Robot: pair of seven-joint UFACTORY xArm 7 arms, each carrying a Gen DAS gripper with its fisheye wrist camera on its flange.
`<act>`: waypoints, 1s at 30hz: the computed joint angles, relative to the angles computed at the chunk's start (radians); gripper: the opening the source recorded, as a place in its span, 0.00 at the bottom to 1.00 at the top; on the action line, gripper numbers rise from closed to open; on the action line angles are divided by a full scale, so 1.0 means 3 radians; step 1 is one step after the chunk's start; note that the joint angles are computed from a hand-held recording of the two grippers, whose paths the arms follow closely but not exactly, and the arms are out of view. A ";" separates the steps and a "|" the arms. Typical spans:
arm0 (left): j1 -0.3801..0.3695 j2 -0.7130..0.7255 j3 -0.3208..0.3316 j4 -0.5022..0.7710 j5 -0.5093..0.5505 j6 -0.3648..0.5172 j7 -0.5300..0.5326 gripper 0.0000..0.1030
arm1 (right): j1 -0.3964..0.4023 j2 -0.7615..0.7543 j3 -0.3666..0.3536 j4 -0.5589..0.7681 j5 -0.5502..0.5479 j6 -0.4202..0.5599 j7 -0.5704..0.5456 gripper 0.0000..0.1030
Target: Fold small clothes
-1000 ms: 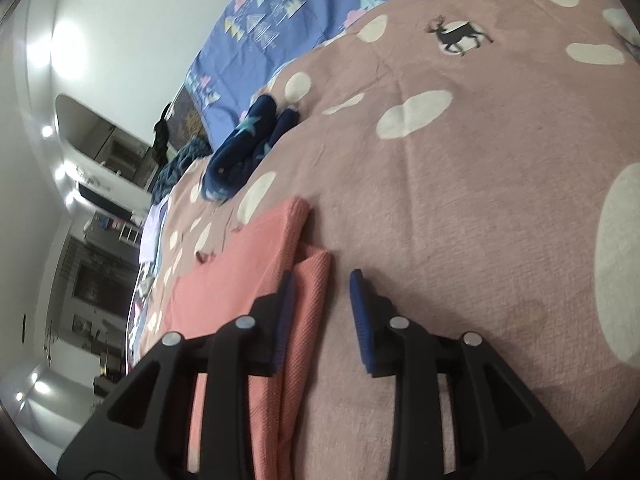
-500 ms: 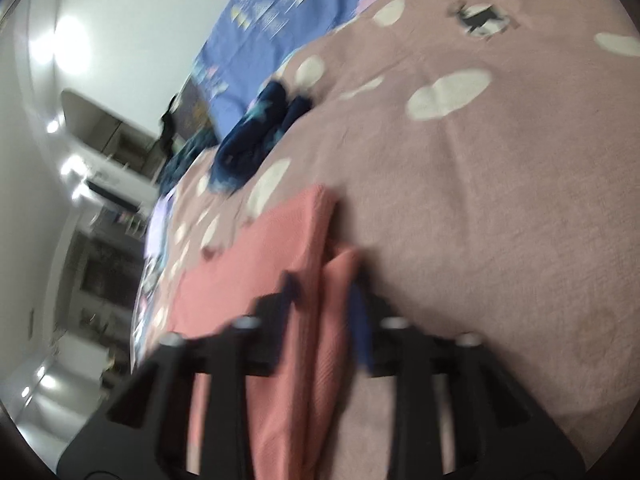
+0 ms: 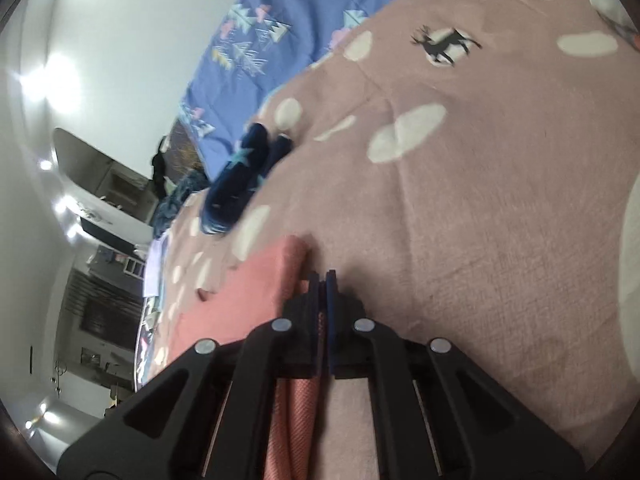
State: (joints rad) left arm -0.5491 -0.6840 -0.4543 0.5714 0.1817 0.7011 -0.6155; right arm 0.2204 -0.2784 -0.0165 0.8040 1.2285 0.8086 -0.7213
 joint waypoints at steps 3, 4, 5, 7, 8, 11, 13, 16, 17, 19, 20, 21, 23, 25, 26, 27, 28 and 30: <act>-0.0036 -0.0063 0.0039 -0.0061 -0.0054 -0.0037 -0.0001 0.05 | -0.0080 -0.0040 0.0049 -0.0003 -0.0165 -0.0013 0.0187 0.34; -0.0042 -0.0072 0.0052 -0.0071 -0.0064 -0.0046 0.0006 0.05 | -0.0038 -0.0028 -0.0050 0.0024 -0.0204 0.0149 0.0160 0.44; -0.0045 -0.0076 0.0011 -0.0072 -0.0070 -0.0043 -0.0031 0.05 | -0.0036 -0.0014 -0.0081 0.0070 -0.0266 0.0323 0.0109 0.50; -0.0045 -0.0080 -0.0003 -0.0089 -0.0063 -0.0061 -0.0047 0.06 | -0.0024 -0.0033 -0.0060 0.0136 -0.0453 0.0552 0.0031 0.64; -0.0040 -0.0076 -0.0009 -0.0093 -0.0056 -0.0072 -0.0055 0.06 | 0.0046 -0.0031 -0.0048 0.0143 -0.0546 0.0550 0.0007 0.64; -0.0055 -0.0075 0.0012 -0.0117 -0.0060 -0.0106 -0.0047 0.06 | 0.0081 -0.0047 0.0243 0.0007 -0.0556 -0.0108 0.0177 0.08; -0.0090 -0.0111 0.0043 -0.0158 -0.0071 -0.0193 -0.0016 0.05 | 0.0143 -0.0107 0.0201 -0.0075 -0.0262 -0.0310 0.0073 0.05; -0.0155 -0.0180 0.0062 -0.0233 -0.0085 -0.0369 0.0060 0.05 | 0.0292 -0.0450 0.0000 -0.0182 0.0166 -0.0365 -0.0438 0.05; -0.0153 -0.0157 0.0044 -0.0233 -0.0073 -0.0392 0.0086 0.05 | 0.0292 -0.0448 -0.0038 -0.0171 0.0142 -0.0310 -0.0481 0.05; -0.0106 -0.0071 -0.0009 -0.0232 -0.0036 -0.0395 0.0086 0.05 | 0.0240 -0.0281 0.0076 -0.0136 -0.0100 -0.0484 -0.0270 0.05; -0.0102 -0.0048 -0.0005 -0.0248 -0.0041 -0.0433 0.0077 0.05 | 0.0218 -0.0162 0.0136 -0.0107 -0.0282 -0.0584 -0.0092 0.04; -0.0119 -0.0043 0.0025 -0.0264 -0.0066 -0.0467 0.0077 0.05 | 0.0185 -0.0049 0.0200 -0.0084 -0.0393 -0.0685 0.0038 0.02; -0.0147 -0.0038 0.0065 -0.0273 -0.0104 -0.0487 0.0093 0.05 | 0.0234 0.0011 0.0094 -0.0042 -0.0316 -0.0626 0.0052 0.02; -0.0151 -0.0042 0.0062 -0.0275 -0.0107 -0.0493 0.0100 0.05 | 0.0246 -0.0147 0.0116 -0.0148 -0.0259 -0.0833 -0.0010 0.00; -0.0158 -0.0042 0.0070 -0.0271 -0.0112 -0.0490 0.0113 0.05 | 0.0187 -0.0193 0.0215 -0.0194 -0.0290 -0.1019 0.0043 0.00; -0.0155 -0.0039 0.0061 -0.0267 -0.0111 -0.0488 0.0110 0.05 | 0.0223 -0.0209 0.0174 -0.0218 -0.0306 -0.1066 0.0061 0.00; -0.0158 -0.0049 0.0063 -0.0275 -0.0117 -0.0490 0.0109 0.06 | 0.0343 -0.0237 -0.0006 -0.0217 -0.0289 -0.0973 0.0055 0.01; -0.0179 -0.0076 0.0077 -0.0300 -0.0139 -0.0519 0.0109 0.11 | 0.0346 -0.0329 -0.0165 -0.0198 -0.0110 -0.0568 -0.0158 0.03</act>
State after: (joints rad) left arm -0.6027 -0.7068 -0.4312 0.4814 0.1400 0.5455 -0.5829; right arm 0.3240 -0.3772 -0.0660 0.7447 1.1955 0.6382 -0.7688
